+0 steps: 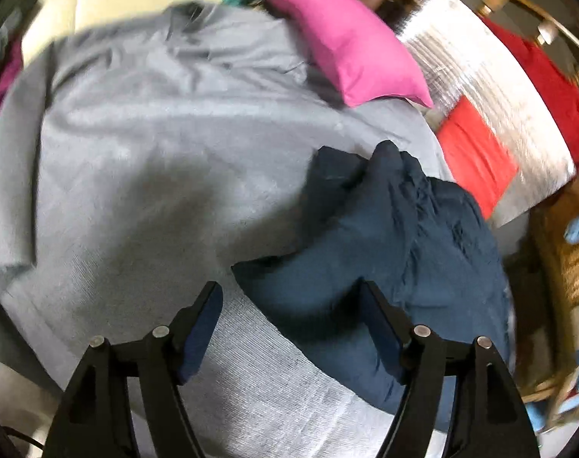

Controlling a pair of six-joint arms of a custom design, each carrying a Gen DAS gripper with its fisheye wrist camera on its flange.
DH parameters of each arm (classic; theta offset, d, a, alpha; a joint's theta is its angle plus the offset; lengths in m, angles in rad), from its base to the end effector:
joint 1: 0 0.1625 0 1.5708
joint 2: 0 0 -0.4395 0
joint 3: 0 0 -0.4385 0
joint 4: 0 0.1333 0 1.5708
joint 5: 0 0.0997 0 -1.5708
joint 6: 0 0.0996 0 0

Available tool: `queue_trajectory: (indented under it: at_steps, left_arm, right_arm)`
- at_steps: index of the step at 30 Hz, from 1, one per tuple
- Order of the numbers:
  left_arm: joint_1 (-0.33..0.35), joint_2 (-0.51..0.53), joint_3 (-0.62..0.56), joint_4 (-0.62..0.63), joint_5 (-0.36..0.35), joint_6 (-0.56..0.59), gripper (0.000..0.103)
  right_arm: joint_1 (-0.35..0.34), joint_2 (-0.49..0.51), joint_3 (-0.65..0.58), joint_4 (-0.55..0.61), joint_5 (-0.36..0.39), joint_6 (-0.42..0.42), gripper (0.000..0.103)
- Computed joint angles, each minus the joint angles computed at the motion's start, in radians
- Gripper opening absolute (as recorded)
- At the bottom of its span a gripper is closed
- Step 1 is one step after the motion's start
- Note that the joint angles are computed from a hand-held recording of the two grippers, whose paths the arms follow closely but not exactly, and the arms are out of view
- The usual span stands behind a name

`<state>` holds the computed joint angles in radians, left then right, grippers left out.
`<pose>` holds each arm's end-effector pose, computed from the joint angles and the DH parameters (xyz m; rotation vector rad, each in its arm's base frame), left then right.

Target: Fold large clothes

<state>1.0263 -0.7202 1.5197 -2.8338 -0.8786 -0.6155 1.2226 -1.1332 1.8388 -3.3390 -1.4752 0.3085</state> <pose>-0.2250 -0.7516 0.1139 -0.3157 2.6094 -1.0346 -0.0893 -0.6646 0.3151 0.7850 2.5354 -1.5613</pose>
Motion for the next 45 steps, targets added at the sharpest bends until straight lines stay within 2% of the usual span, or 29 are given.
queue_trajectory:
  at_steps: [3,5,8,9,11,13,16,18,20,22,23,25,27,30,32,33,34,36,39,42,43,45]
  left_arm:
    - [0.026,-0.003,0.006,-0.014,-0.119,-0.021,0.074]
    - [0.035,0.005,0.0,-0.029,-0.154,-0.029,0.074]
    - [0.046,0.023,-0.017,-0.072,-0.183,-0.052,0.061]
    - [0.047,0.029,-0.024,-0.076,-0.185,-0.055,0.055]
    - [0.04,0.036,-0.029,-0.1,-0.169,-0.031,0.046]
    - [0.022,0.041,-0.028,-0.138,-0.126,0.027,0.042]
    - [-0.004,0.065,-0.055,-0.115,-0.038,0.116,0.041]
    - [-0.001,0.067,-0.069,-0.027,-0.013,0.079,0.044]
    - [-0.002,0.067,-0.071,0.016,0.008,0.057,0.051]
    - [-0.01,0.063,-0.066,0.024,0.036,0.073,0.054]
    - [-0.02,0.06,-0.064,0.041,0.068,0.082,0.057]
    - [-0.045,0.048,-0.044,0.057,0.147,0.093,0.061]
    - [-0.067,0.034,-0.005,-0.021,0.217,0.148,0.062]
    - [-0.104,0.054,0.018,-0.259,0.342,0.343,0.072]
    - [-0.119,0.083,0.006,-0.414,0.366,0.509,0.072]
    - [-0.123,0.095,-0.003,-0.452,0.353,0.573,0.073]
    - [-0.122,0.102,-0.015,-0.448,0.335,0.598,0.073]
    - [-0.114,0.101,-0.028,-0.344,0.287,0.564,0.073]
    - [-0.095,0.096,-0.053,-0.148,0.245,0.44,0.073]
    - [-0.079,0.105,-0.092,0.059,0.258,0.326,0.073]
    - [-0.081,0.103,-0.09,0.098,0.264,0.309,0.073]
    - [-0.08,0.119,-0.11,0.149,0.281,0.318,0.074]
  right_arm:
    - [0.007,0.007,-0.002,-0.005,-0.003,0.003,0.065]
    - [0.01,0.02,-0.014,-0.005,-0.002,-0.002,0.065]
    - [0.022,0.038,-0.032,-0.013,-0.01,-0.031,0.062]
    - [0.027,0.042,-0.04,-0.015,-0.019,-0.042,0.056]
    - [0.037,0.043,-0.038,-0.043,-0.038,-0.076,0.051]
    - [0.051,0.04,-0.032,-0.074,-0.059,-0.119,0.05]
    - [0.097,0.062,-0.053,-0.086,-0.183,-0.233,0.05]
    - [0.097,0.066,-0.067,-0.02,-0.226,-0.207,0.052]
    - [0.076,0.056,-0.058,0.001,-0.176,-0.149,0.053]
    - [0.076,0.043,-0.053,0.016,-0.174,-0.144,0.055]
    - [0.083,0.035,-0.048,0.019,-0.193,-0.153,0.056]
    - [0.099,0.016,-0.031,0.009,-0.252,-0.171,0.066]
    - [0.116,0.001,-0.013,-0.03,-0.329,-0.184,0.068]
    - [0.127,-0.028,0.025,-0.175,-0.389,-0.203,0.069]
    - [0.129,-0.044,0.045,-0.273,-0.355,-0.261,0.07]
    - [0.132,-0.049,0.049,-0.288,-0.338,-0.286,0.07]
    - [0.133,-0.053,0.051,-0.296,-0.311,-0.313,0.07]
    - [0.123,-0.062,0.056,-0.264,-0.226,-0.335,0.069]
    - [0.11,-0.06,0.032,-0.104,-0.144,-0.325,0.063]
    - [0.098,-0.033,-0.02,0.064,-0.164,-0.272,0.06]
    - [0.091,-0.025,-0.025,0.081,-0.173,-0.258,0.056]
    - [0.086,-0.017,-0.04,0.123,-0.191,-0.239,0.056]
